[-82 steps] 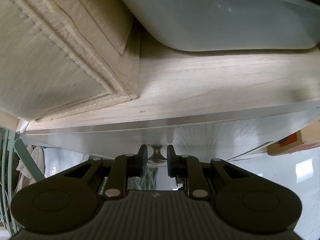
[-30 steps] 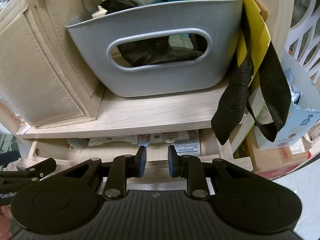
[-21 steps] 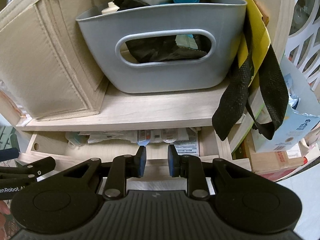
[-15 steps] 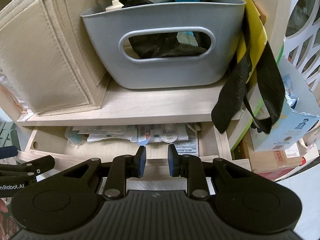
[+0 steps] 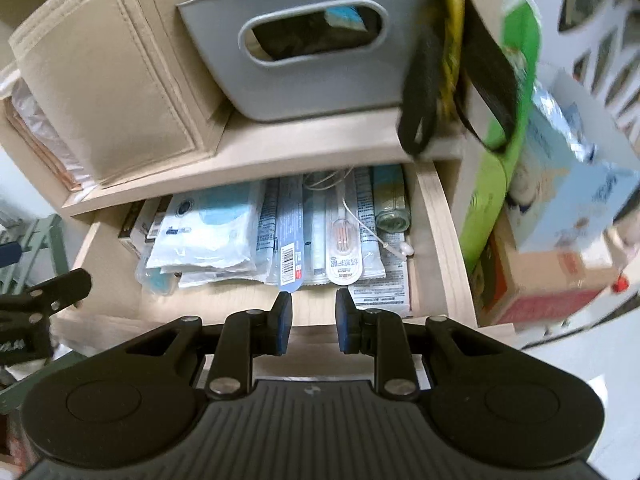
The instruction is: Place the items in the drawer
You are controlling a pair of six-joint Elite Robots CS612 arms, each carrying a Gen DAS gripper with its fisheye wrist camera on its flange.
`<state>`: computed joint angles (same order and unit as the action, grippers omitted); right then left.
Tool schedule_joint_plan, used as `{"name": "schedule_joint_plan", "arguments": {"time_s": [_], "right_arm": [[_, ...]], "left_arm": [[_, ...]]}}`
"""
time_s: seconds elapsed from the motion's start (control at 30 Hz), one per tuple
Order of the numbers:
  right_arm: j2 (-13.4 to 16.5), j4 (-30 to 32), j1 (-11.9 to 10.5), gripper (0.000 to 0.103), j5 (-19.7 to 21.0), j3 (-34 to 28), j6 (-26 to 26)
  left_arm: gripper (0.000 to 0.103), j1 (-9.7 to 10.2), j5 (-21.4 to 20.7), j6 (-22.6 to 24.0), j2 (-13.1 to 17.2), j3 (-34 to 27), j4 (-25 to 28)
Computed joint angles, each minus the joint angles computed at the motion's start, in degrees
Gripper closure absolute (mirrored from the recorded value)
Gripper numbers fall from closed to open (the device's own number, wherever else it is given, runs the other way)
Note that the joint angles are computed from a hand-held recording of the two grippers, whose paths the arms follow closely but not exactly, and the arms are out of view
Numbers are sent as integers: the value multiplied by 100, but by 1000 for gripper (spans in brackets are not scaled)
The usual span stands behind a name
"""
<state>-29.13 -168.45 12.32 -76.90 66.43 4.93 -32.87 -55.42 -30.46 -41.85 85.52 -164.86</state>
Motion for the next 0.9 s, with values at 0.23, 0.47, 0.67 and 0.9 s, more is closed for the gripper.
{"name": "schedule_joint_plan", "arguments": {"time_s": [0.23,0.47,0.67,0.9], "right_arm": [[-338,-259,-45,75,161,720,-74],[-541,-414,-27,67,157,1174,-487],[-657,-210,-2,61,117,1312,-547],[-816,46,25,53,73,1505,-701]], "left_arm": [[0,-38,-484,-108,-18,162,119],[0,-153,-732,4,-62,349,122],[0,-216,-919,74,-148,524,78],[0,-183,-1204,-115,-179,593,238]]}}
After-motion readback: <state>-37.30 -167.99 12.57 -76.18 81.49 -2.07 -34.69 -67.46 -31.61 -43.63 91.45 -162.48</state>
